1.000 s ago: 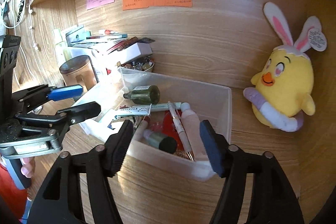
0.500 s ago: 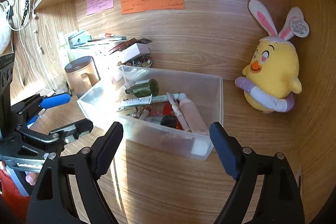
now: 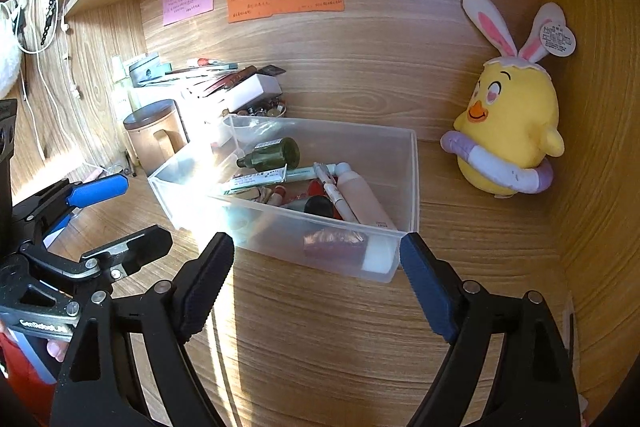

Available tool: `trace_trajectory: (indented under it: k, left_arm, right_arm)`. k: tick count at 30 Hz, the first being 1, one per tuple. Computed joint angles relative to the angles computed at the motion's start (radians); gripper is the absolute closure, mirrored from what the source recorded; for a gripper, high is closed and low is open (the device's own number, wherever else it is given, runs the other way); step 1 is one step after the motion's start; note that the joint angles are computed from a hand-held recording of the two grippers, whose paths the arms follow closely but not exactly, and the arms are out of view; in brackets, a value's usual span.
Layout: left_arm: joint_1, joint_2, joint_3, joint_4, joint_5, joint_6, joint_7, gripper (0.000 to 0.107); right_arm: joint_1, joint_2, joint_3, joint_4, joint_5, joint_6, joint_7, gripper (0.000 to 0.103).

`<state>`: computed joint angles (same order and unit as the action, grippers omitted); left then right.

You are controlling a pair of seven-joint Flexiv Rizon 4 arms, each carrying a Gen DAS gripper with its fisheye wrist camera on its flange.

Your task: Organize objects

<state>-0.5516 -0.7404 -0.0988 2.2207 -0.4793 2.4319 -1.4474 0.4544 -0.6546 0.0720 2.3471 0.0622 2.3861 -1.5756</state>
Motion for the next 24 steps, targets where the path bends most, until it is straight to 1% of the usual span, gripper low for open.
trace_trajectory:
  k: [7,18,24]
  left_arm:
    - [0.001,-0.002,-0.001,-0.002,0.004,-0.002,-0.004,0.009]
    - [0.001,-0.004,0.000,-0.010,0.008,-0.015,-0.006,0.009]
    - [0.015,-0.002,-0.003,-0.009,0.025,-0.018,-0.022,0.007]
  right_arm:
    - [-0.014,-0.002,0.006,0.001,-0.018,-0.003,0.005,0.020]
    - [-0.011,-0.002,0.005,0.001,-0.018,-0.007,0.003,0.020]
    - [-0.017,-0.004,0.007,-0.001,-0.026,-0.006,0.006,0.020]
